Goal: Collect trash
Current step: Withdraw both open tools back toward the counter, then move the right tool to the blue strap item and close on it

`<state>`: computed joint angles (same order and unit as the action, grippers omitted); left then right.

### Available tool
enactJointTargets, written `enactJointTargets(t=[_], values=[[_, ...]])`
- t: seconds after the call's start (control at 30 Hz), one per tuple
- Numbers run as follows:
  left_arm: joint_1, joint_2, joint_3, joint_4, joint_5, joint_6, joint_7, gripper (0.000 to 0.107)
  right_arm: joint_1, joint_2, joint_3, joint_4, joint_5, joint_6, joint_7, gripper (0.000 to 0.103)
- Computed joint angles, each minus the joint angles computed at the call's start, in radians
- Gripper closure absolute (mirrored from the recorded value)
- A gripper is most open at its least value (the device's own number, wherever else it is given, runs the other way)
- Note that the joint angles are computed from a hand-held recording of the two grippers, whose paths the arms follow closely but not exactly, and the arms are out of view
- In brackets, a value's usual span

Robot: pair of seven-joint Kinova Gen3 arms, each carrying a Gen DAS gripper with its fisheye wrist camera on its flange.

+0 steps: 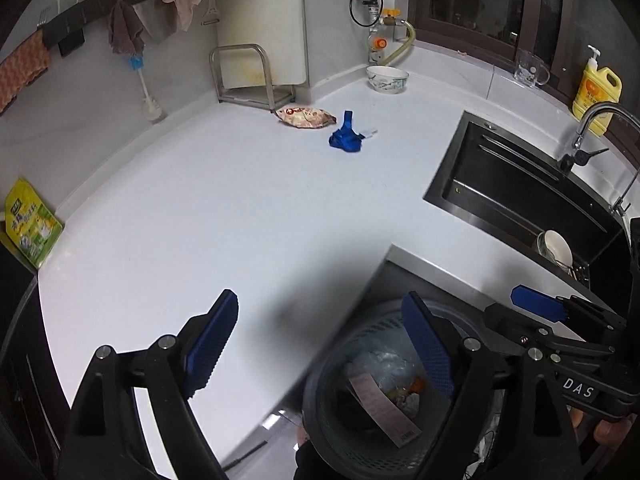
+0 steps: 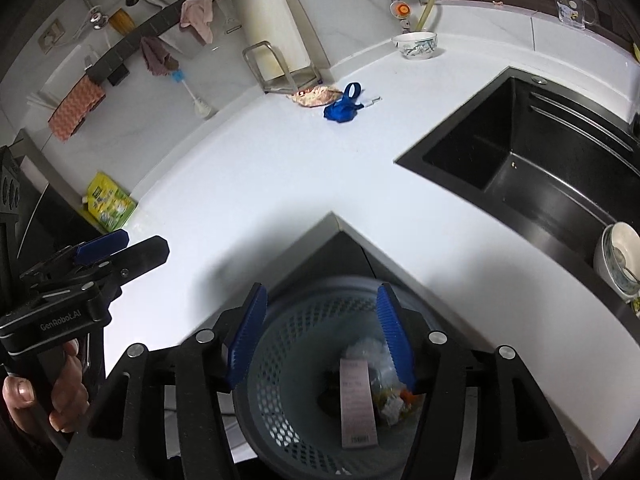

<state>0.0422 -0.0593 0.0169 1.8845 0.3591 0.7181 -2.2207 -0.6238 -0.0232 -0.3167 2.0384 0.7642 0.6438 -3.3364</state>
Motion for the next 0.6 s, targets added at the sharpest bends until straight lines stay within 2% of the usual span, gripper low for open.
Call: enactJointTargets(t=[0.1, 0.27, 0.4, 0.6], values=[[-0.010, 0.051, -0.007, -0.052, 0.040, 0.002, -0.055, 0.024, 0.014, 0.033, 0.024, -0.042, -0.007, 0.002, 0.034, 0.047], [-0.037, 0.141, 0.019, -0.124, 0.070, 0.016, -0.106, 0.023, 0.015, 0.088, 0.072, -0.112, -0.018, 0.026, 0.084, 0.045], [-0.056, 0.240, 0.051, -0.232, 0.063, 0.079, -0.112, 0.023, 0.023, 0.138, 0.118, -0.190, -0.058, 0.058, 0.176, 0.045], [-0.075, 0.344, 0.095, -0.403, 0.041, 0.124, -0.147, 0.023, 0.023, 0.173, 0.191, -0.235, 0.004, 0.050, 0.113, 0.044]])
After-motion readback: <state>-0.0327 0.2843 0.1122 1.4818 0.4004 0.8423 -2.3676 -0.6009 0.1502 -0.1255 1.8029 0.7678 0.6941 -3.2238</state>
